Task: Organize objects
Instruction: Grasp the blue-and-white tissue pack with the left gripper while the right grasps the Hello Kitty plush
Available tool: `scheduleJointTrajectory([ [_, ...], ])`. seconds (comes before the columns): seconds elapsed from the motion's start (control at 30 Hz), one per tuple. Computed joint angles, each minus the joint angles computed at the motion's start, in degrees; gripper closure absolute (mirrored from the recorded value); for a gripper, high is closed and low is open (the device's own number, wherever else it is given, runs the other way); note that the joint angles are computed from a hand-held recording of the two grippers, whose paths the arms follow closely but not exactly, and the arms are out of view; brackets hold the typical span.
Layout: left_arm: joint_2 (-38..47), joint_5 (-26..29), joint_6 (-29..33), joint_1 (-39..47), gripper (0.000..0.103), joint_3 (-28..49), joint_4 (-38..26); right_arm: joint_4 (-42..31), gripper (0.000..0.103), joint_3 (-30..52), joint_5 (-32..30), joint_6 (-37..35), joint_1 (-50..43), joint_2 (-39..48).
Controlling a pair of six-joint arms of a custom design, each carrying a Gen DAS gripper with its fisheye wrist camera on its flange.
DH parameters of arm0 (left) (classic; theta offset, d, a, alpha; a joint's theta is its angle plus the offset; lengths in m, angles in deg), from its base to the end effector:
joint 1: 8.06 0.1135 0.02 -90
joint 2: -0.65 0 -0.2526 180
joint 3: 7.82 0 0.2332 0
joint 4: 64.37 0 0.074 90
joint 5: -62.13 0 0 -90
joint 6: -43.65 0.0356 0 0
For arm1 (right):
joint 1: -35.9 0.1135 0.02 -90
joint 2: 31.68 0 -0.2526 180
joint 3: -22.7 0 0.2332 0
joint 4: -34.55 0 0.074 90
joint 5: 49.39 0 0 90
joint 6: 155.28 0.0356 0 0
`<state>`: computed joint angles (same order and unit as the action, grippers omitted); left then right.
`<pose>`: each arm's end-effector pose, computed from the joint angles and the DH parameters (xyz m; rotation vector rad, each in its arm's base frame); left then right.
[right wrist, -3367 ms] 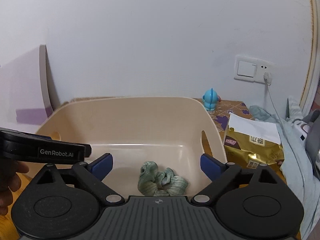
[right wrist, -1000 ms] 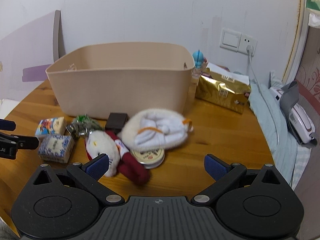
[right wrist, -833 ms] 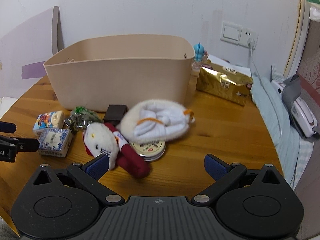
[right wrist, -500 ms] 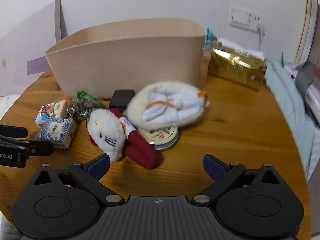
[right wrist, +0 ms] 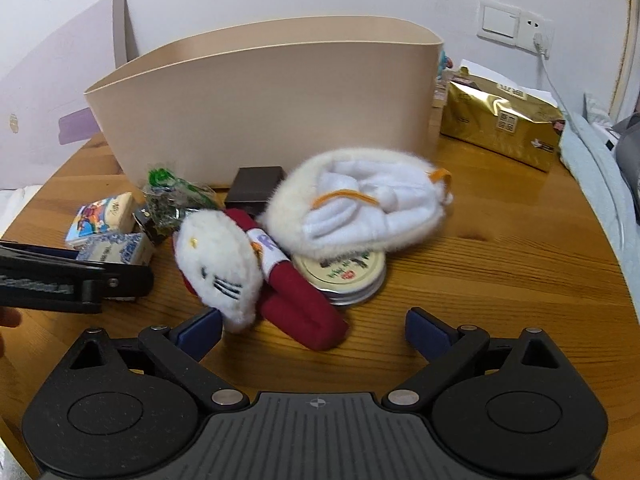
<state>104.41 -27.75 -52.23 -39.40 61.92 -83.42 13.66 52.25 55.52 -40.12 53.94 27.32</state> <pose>0.2897 -0.1765 0.1408 0.5557 2.4559 -0.2708 0.1570 0.0415 0.1319 0.2628 2.3955 0.0267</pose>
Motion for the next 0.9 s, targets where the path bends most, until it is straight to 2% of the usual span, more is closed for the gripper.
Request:
scheduleJointTrajectory([
  [0.1,0.11,-1.43,1.74,0.33,0.013,-1.09,1.79,-0.03,0.013,0.52,0.46,0.20,1.31,0.47],
  [0.57,-2.98,0.45,4.91,5.48,0.015,-5.24,3.36,-2.18,0.035,3.69,-1.10,3.59,8.86,1.87],
  [0.67,-3.84,0.76,5.50,6.64,0.015,-6.19,3.41,-2.44,0.035,4.44,0.09,4.28,11.14,2.59],
  [0.9,-3.62,0.27,6.94,7.62,0.012,-6.33,3.88,-1.47,0.025,6.13,2.66,2.21,9.72,5.44],
])
